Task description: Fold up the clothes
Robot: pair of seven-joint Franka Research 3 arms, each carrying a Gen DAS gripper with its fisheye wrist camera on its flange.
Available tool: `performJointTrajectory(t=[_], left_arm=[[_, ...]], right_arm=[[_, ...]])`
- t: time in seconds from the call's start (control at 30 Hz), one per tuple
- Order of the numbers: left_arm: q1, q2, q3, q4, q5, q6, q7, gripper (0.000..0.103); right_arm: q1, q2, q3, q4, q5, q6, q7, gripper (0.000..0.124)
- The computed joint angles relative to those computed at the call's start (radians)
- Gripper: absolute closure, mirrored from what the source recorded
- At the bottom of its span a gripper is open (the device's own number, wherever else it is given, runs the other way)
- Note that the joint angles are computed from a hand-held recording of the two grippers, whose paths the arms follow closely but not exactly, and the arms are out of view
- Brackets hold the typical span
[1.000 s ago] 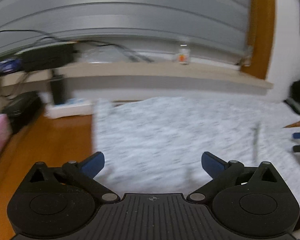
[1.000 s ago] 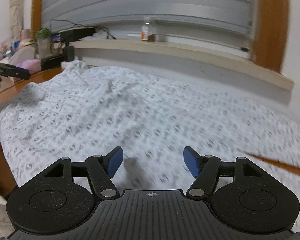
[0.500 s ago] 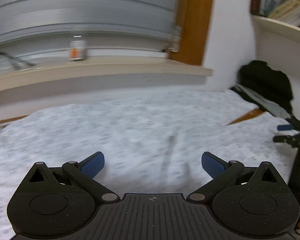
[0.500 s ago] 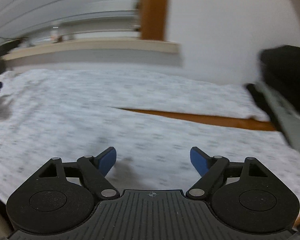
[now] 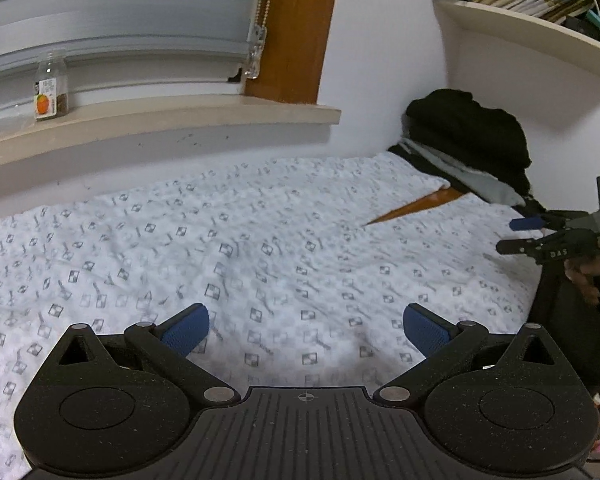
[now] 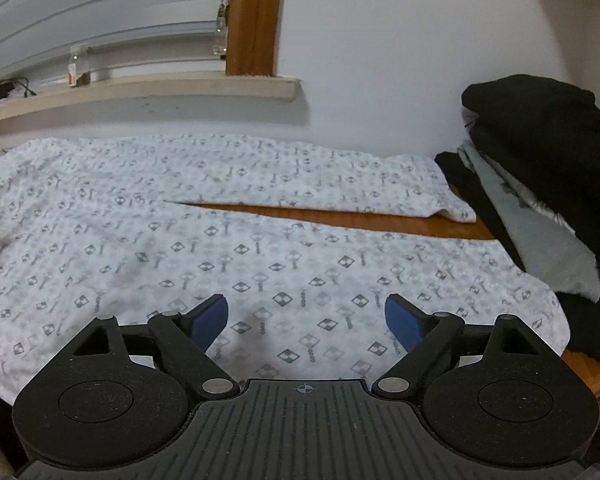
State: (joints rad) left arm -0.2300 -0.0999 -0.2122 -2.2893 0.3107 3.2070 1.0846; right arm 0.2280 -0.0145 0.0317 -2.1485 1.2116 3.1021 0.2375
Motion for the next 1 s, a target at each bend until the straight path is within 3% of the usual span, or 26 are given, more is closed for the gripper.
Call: performJointTrajectory(t=[0.63, 0.77, 1.0], left_arm=[[-0.027, -0.036, 0.026, -0.049, -0.029, 0.015, 0.010, 0.000], [0.022, -0.074, -0.008, -0.086, -0.011, 0.025, -0.030, 0.000], [0.264, -0.222, -0.169, -0.202, 0.069, 0.025, -0.176, 0.000]], right_arm=[[-0.003, -0.001, -0.005, 0.000, 0.003, -0.003, 0.008, 0.038], [-0.004, -0.002, -0.004, 0.001, 0.028, -0.013, -0.007, 0.038], [0.017, 0.009, 0.017, 0.045, 0.207, -0.094, -0.165, 0.038]])
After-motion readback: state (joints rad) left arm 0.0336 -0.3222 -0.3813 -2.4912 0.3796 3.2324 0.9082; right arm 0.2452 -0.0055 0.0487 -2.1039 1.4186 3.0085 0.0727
